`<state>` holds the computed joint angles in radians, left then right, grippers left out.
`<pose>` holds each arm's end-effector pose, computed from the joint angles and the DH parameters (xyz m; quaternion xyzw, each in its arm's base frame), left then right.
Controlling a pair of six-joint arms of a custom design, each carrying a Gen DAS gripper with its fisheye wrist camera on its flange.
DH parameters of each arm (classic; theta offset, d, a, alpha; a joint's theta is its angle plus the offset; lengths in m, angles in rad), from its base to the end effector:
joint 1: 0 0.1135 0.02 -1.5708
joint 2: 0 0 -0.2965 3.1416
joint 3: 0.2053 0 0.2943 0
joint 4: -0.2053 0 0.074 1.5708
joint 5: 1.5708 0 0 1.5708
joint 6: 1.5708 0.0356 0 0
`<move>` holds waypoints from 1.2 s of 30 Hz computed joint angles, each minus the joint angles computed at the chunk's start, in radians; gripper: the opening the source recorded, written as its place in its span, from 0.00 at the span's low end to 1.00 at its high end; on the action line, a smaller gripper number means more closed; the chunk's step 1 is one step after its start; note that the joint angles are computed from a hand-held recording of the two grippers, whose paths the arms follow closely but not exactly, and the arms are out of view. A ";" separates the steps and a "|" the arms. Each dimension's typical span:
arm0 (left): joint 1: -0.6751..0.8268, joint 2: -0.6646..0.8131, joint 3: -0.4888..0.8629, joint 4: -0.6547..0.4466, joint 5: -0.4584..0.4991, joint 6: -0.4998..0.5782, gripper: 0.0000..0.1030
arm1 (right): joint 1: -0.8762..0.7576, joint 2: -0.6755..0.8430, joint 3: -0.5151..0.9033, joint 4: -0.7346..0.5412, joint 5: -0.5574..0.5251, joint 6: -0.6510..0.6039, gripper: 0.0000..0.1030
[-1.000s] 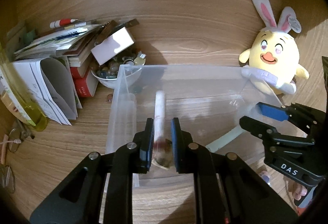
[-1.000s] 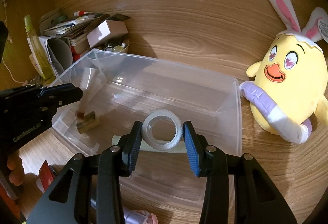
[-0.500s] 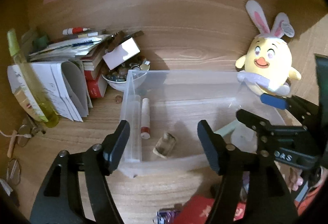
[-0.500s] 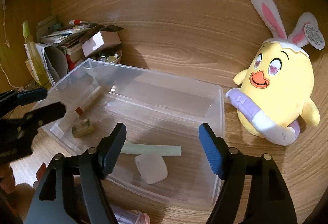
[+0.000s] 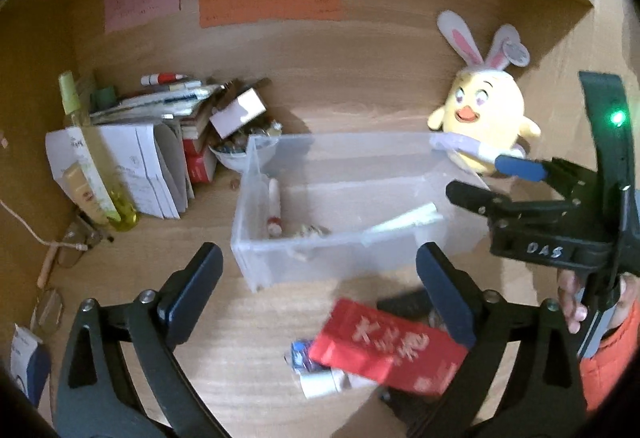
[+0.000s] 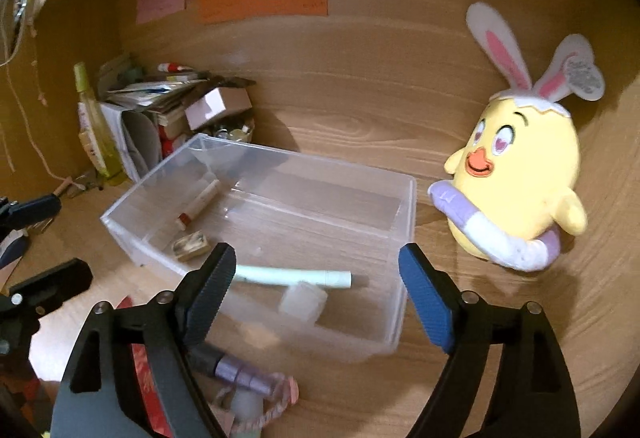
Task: Organize objects
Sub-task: 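Withdraw both open tools from the box back toward the pile, then grasp the dark green bottle with the left tool while the right tool grasps the red tea bag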
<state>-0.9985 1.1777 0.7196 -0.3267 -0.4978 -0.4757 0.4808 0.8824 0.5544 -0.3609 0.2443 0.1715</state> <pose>0.1583 -0.2143 0.2394 0.1402 0.8893 -0.0810 0.4278 0.1880 0.0883 0.2375 -0.0869 0.8949 0.0313 0.4366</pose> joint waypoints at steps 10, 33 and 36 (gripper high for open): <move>-0.188 -0.010 -0.041 -0.103 -0.047 -0.110 0.96 | 0.085 -0.250 -0.077 -0.163 0.086 0.038 0.86; -0.308 0.036 -0.171 -0.080 -0.007 -0.288 0.96 | 0.526 -0.354 -0.154 -0.364 0.316 0.257 0.87; -0.314 0.008 -0.200 -0.108 -0.019 -0.326 0.96 | 0.567 -0.314 -0.158 -0.335 0.307 0.264 0.87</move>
